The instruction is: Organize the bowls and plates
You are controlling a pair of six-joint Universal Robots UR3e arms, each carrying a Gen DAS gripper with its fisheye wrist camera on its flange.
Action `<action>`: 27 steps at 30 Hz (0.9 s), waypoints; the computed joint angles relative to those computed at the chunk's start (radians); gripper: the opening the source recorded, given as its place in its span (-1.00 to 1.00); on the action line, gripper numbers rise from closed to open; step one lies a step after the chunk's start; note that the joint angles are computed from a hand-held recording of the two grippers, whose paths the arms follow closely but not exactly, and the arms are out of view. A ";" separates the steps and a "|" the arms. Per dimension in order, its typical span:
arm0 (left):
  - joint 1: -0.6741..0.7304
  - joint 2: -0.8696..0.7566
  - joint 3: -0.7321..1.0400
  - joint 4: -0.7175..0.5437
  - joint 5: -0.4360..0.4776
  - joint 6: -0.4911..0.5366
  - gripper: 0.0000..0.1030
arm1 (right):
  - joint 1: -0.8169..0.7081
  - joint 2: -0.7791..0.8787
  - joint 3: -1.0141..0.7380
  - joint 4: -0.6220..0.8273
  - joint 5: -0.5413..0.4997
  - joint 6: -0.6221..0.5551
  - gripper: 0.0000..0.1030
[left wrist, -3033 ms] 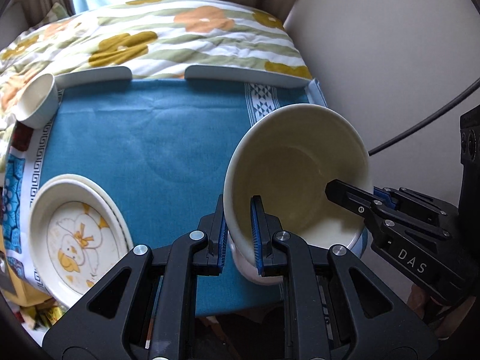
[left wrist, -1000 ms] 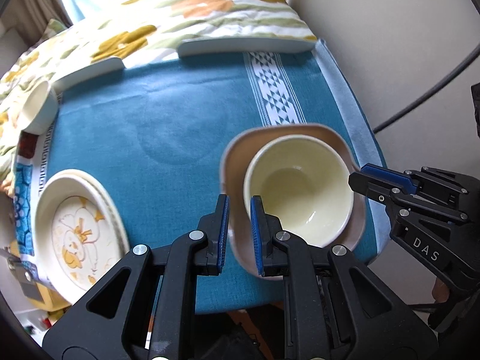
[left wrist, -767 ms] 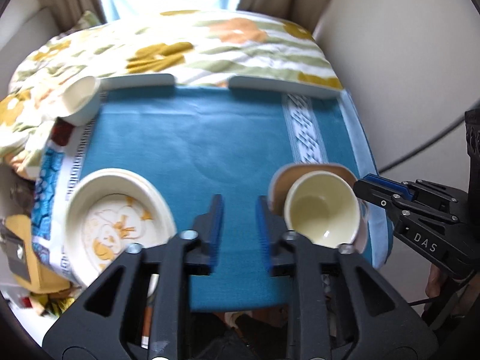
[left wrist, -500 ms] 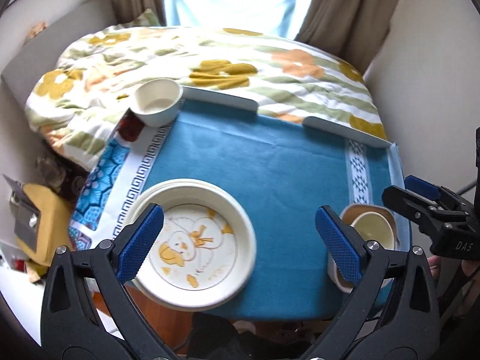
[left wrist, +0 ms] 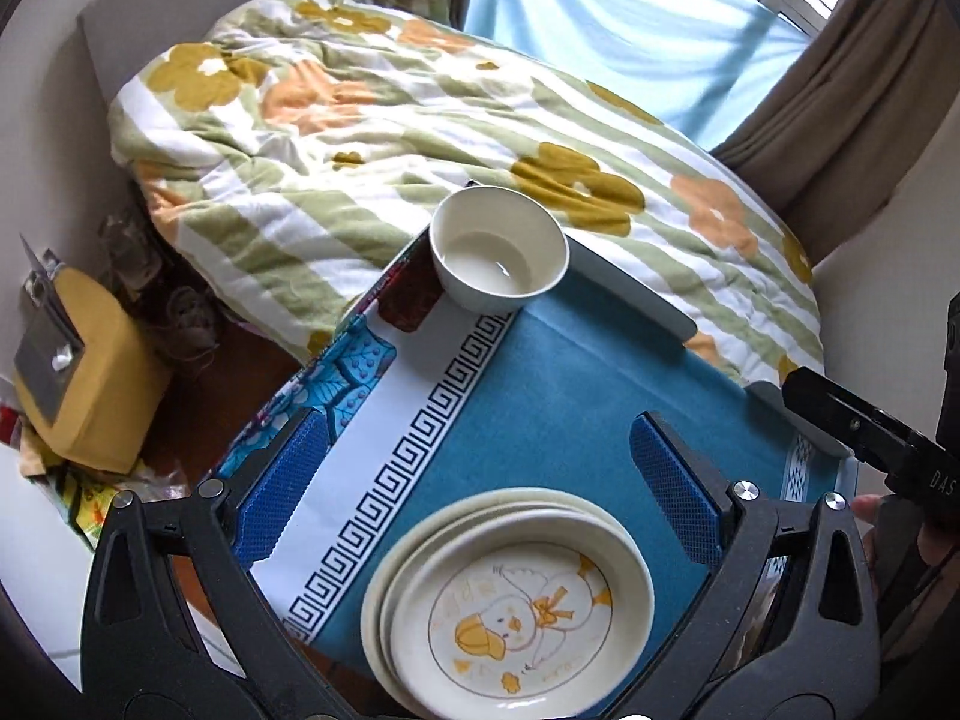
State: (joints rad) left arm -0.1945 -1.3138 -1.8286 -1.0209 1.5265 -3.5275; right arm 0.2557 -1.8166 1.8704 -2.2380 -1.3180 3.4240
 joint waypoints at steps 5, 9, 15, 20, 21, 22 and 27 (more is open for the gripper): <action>0.123 -0.141 -0.015 0.128 -0.113 0.024 0.89 | -0.007 0.265 -0.124 -0.099 0.048 0.031 0.98; 0.176 -0.307 0.038 0.190 -0.191 0.035 0.62 | 0.011 0.466 -0.266 -0.124 0.051 0.039 0.66; 0.219 -0.516 0.127 0.249 -0.252 0.029 0.27 | -0.003 0.694 -0.409 -0.136 0.124 0.078 0.20; 0.231 -0.632 0.193 0.260 -0.281 0.032 -0.13 | 0.002 0.802 -0.492 -0.142 0.138 0.101 -0.04; 0.231 -0.645 0.204 0.260 -0.278 0.034 -0.22 | 0.004 0.815 -0.505 -0.142 0.139 0.101 -0.11; 0.231 -0.657 0.212 0.263 -0.276 0.034 -0.35 | 0.007 0.830 -0.523 -0.136 0.136 0.099 -0.15; 0.230 -0.680 0.232 0.272 -0.276 0.037 -0.67 | 0.019 0.884 -0.591 -0.109 0.133 0.088 -0.45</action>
